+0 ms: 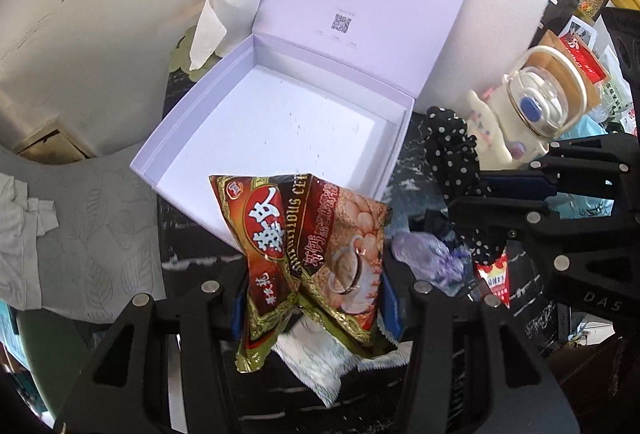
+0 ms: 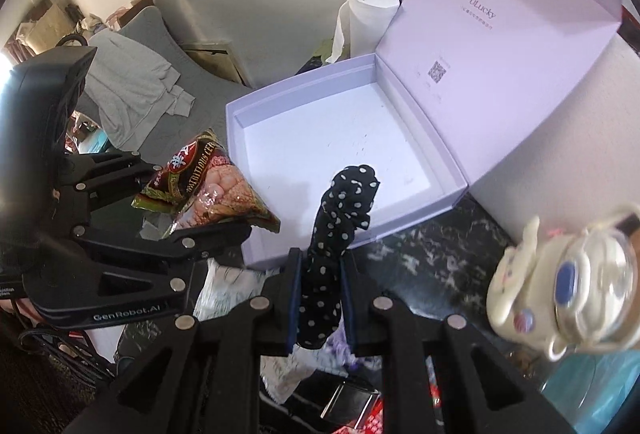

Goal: Organize objects
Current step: 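Lift and carry the coffee packet and scrunchie with both tools over the lavender box, then lower both items into the lavender box and open both tools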

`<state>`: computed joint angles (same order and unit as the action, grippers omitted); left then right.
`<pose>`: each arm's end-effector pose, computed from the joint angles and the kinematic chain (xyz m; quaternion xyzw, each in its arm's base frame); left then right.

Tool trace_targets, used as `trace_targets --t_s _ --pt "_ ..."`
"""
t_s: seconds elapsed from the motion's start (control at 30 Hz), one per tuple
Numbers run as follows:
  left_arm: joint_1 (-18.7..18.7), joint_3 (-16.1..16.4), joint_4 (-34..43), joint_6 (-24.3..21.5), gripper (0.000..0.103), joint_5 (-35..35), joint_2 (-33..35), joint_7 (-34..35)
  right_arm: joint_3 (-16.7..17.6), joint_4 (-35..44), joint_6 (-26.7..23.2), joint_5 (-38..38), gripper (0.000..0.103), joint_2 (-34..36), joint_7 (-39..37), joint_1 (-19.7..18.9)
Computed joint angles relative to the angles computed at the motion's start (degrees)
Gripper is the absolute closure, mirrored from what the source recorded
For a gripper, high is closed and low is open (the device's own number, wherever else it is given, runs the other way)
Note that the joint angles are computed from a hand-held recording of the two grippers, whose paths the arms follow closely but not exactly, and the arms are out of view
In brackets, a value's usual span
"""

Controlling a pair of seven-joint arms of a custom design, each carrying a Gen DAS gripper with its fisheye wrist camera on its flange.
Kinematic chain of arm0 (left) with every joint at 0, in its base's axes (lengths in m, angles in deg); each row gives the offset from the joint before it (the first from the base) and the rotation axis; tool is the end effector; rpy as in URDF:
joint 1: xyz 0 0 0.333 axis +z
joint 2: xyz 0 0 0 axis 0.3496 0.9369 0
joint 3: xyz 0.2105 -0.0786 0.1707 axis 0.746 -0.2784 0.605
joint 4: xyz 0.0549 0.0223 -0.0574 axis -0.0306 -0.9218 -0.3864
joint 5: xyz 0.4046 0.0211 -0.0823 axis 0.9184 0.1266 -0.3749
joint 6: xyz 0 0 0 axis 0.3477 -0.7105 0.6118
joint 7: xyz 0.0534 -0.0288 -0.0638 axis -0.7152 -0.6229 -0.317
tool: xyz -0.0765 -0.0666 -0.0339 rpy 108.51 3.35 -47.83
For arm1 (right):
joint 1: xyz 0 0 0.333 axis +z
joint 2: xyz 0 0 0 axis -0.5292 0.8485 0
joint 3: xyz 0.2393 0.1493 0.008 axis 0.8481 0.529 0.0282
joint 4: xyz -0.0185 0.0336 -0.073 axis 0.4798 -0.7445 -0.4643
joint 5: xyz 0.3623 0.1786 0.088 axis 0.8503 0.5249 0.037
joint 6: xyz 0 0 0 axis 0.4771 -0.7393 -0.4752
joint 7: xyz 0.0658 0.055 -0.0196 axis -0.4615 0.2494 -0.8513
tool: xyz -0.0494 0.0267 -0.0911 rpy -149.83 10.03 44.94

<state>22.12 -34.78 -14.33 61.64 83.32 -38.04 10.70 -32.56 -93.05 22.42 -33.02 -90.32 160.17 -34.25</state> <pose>0.6802 -0.0215 0.5706 -0.8241 0.5237 -0.0907 0.1956 0.5644 -0.1249 0.6123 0.1671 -0.9455 0.2767 0.0389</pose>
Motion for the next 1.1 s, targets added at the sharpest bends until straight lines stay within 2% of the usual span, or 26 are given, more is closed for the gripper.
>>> trace_targets --t_s 0.53,0.77,0.9,1.1 --pt "2.82 1.33 19.52 -3.01 0.054 -1.22 15.55 6.51 -2.68 -2.22 5.85 -1.34 0.086 -0.52 -2.25 -4.48" --pt "3.54 2.09 26.04 -4.02 0.054 -0.85 21.22 8.1 -3.54 -4.9 9.29 -2.0 0.086 -1.1 -1.55 -6.39" --pt "4.36 2.19 26.63 -2.93 0.054 -1.14 22.74 9.18 -4.13 -7.24 12.3 -2.17 0.086 -1.79 -0.7 -7.59" --pt "4.91 2.73 31.87 -4.75 0.054 -1.24 27.48 9.71 -4.86 -9.24 14.59 -1.48 0.086 -1.7 -1.92 -9.08"
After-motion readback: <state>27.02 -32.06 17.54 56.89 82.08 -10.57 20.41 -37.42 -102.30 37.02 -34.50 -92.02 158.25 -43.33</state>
